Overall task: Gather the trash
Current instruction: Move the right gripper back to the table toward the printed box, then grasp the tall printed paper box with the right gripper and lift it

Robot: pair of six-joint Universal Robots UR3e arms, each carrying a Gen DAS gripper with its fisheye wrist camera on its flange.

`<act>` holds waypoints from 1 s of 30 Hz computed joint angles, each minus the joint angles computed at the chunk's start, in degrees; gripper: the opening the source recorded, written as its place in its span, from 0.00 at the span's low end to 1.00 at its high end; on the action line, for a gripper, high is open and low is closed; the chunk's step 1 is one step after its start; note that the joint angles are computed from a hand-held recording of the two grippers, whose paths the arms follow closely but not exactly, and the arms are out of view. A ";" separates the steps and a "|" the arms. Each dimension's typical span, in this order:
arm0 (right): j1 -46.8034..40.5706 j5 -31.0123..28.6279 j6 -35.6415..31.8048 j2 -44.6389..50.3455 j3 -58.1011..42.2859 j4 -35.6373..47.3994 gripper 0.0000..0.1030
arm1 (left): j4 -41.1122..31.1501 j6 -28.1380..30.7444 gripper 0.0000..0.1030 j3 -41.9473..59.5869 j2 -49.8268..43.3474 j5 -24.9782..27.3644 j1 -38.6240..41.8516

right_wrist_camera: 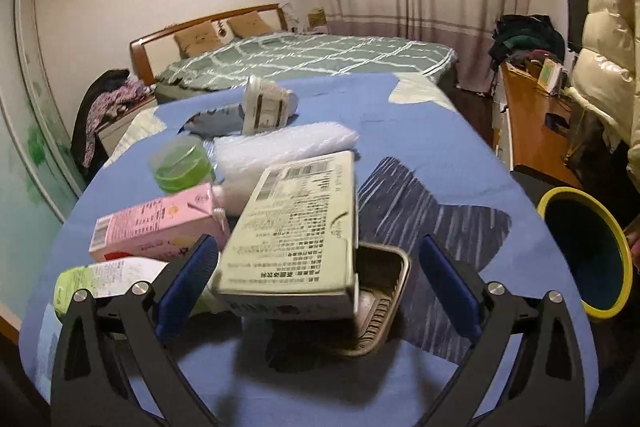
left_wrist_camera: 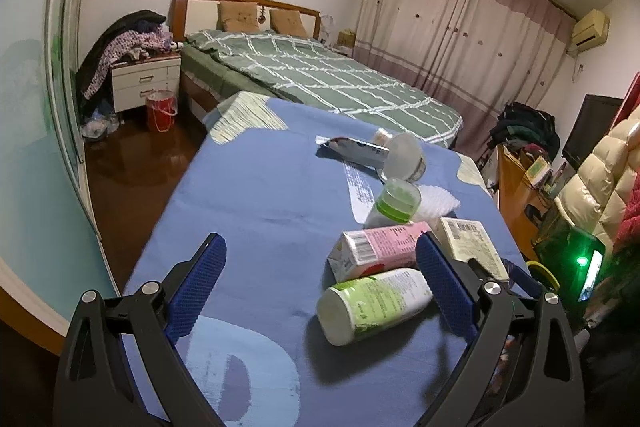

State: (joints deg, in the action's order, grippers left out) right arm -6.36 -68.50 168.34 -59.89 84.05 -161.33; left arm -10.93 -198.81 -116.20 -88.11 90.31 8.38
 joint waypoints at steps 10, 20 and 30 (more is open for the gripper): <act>0.77 -0.64 -4.41 0.01 -0.08 0.55 0.81 | -1.08 -0.65 0.91 4.33 -3.70 3.62 -4.78; -2.22 3.65 -7.99 -0.81 -2.02 5.03 0.37 | -2.82 -0.64 0.91 8.26 -6.44 6.08 -8.34; -4.55 7.66 -11.03 -0.34 -5.05 12.36 0.34 | -3.80 -0.04 0.91 9.44 -7.39 5.74 -8.93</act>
